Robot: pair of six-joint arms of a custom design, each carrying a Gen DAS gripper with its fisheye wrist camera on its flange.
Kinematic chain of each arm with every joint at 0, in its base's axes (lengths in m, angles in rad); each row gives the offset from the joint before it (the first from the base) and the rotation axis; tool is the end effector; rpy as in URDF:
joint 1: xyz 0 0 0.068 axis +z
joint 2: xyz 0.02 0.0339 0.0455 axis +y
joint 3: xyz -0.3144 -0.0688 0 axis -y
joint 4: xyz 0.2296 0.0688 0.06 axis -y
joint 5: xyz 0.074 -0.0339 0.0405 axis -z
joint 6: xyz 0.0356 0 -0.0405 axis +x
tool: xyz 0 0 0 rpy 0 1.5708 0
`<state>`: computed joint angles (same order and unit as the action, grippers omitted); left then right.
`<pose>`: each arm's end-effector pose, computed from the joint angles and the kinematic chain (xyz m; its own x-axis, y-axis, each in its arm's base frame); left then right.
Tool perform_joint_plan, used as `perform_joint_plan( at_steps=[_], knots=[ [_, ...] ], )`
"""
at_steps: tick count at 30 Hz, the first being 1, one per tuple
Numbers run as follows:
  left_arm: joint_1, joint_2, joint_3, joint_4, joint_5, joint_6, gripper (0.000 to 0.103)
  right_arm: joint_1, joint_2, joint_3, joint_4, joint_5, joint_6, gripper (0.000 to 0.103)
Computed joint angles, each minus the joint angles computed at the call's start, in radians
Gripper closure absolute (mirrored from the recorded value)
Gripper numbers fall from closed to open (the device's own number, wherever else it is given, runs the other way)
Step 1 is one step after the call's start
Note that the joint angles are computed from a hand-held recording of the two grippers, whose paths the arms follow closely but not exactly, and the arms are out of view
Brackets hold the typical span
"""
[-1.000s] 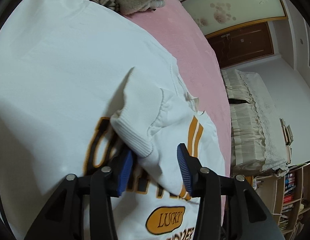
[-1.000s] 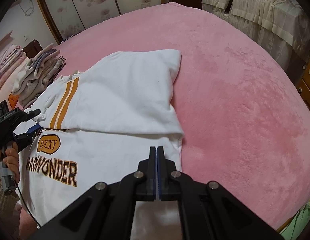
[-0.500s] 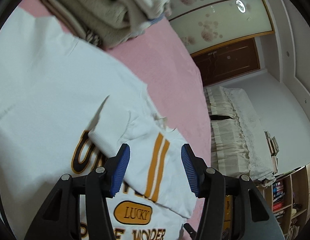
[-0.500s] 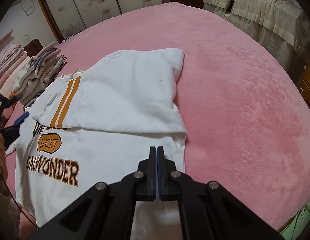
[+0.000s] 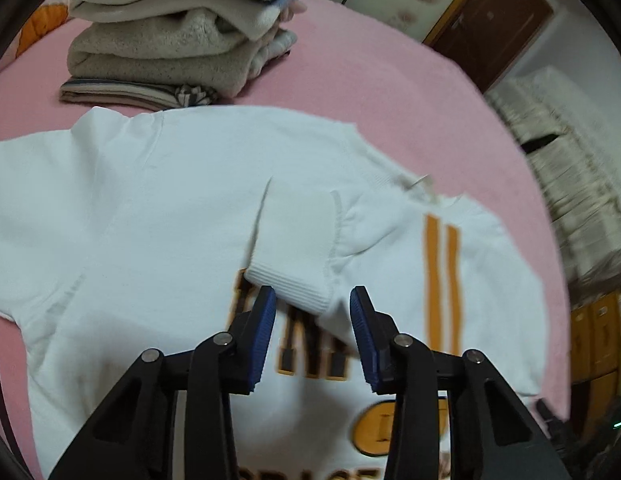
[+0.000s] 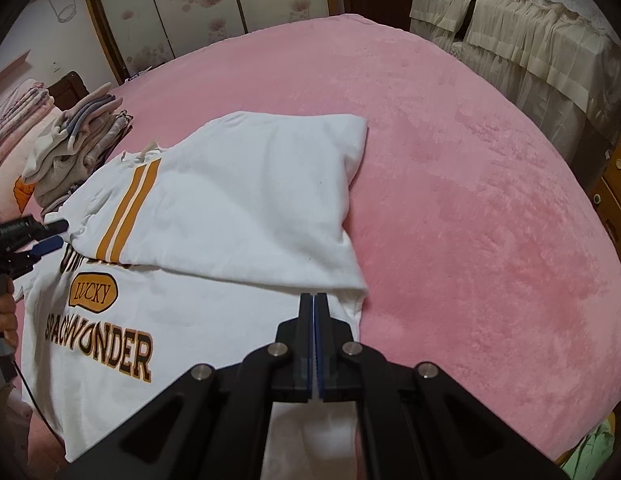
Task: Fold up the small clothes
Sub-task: 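Lay the cuff back onto the chest and open the left tool, then move the left tool over to the other striped sleeve's cuff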
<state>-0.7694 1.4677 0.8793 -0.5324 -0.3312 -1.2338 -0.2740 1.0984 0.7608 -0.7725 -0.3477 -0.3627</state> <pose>0.1939 -0.1717 0.2518 -0.7389 -0.5268 -0.4202 -0.4265 0.8484 -0.3137 0.1585 -0.0319 0.2778 -0.8447 -0.1091 -0.5239 -0.2045 0.9705 0.1276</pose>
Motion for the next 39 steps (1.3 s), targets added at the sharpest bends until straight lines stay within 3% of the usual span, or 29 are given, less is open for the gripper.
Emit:
perform_joint_plan(
  at_steps=[3, 7, 14, 17, 19, 26, 27, 28, 29, 33, 36, 39],
  knots=[
    [0.029, 0.049, -0.006, 0.01, 0.039, 0.05, 0.065, 0.006, 0.028, 0.038, 0.006, 0.005, 0.005, 0.102],
    [0.012, 0.058, 0.054, -0.077, 0.022, 0.086, 0.065, -0.011, 0.116, 0.137, -0.003, -0.019, 0.013, 0.102],
    [0.015, 0.014, 0.163, -0.155, -0.026, 0.185, 0.065, 0.017, 0.393, 0.373, 0.014, -0.036, 0.064, 0.102],
    [0.037, 0.036, 0.204, -0.174, -0.014, 0.212, 0.065, 0.033, 0.537, 0.48, -0.02, -0.057, 0.108, 0.088],
    [0.043, 0.05, 0.236, -0.19, 0.001, 0.221, 0.065, 0.045, 0.615, 0.527, -0.02, -0.057, 0.144, 0.073],
    [0.053, 0.078, 0.222, -0.151, 0.0, 0.238, 0.065, 0.071, 0.736, 0.555, 0.025, -0.041, 0.219, 0.072],
    [0.056, 0.09, 0.22, -0.144, 0.006, 0.24, 0.065, 0.075, 0.733, 0.547, 0.035, -0.038, 0.215, 0.075],
    [0.059, 0.099, 0.212, -0.13, 0.017, 0.247, 0.065, 0.08, 0.723, 0.537, 0.05, -0.032, 0.214, 0.095],
    [0.059, 0.105, 0.209, -0.122, 0.022, 0.249, 0.065, 0.087, 0.714, 0.531, 0.058, -0.02, 0.2, 0.099],
    [0.06, 0.156, 0.19, -0.08, 0.02, 0.259, 0.065, 0.128, 0.633, 0.459, 0.173, 0.078, 0.189, 0.1],
    [0.061, 0.195, 0.176, -0.064, 0.001, 0.273, 0.065, 0.182, 0.589, 0.366, 0.327, 0.287, 0.177, 0.103],
    [0.042, 0.212, 0.19, -0.083, -0.036, 0.289, 0.065, 0.153, 0.625, 0.372, 0.313, 0.306, 0.17, 0.103]
  ],
)
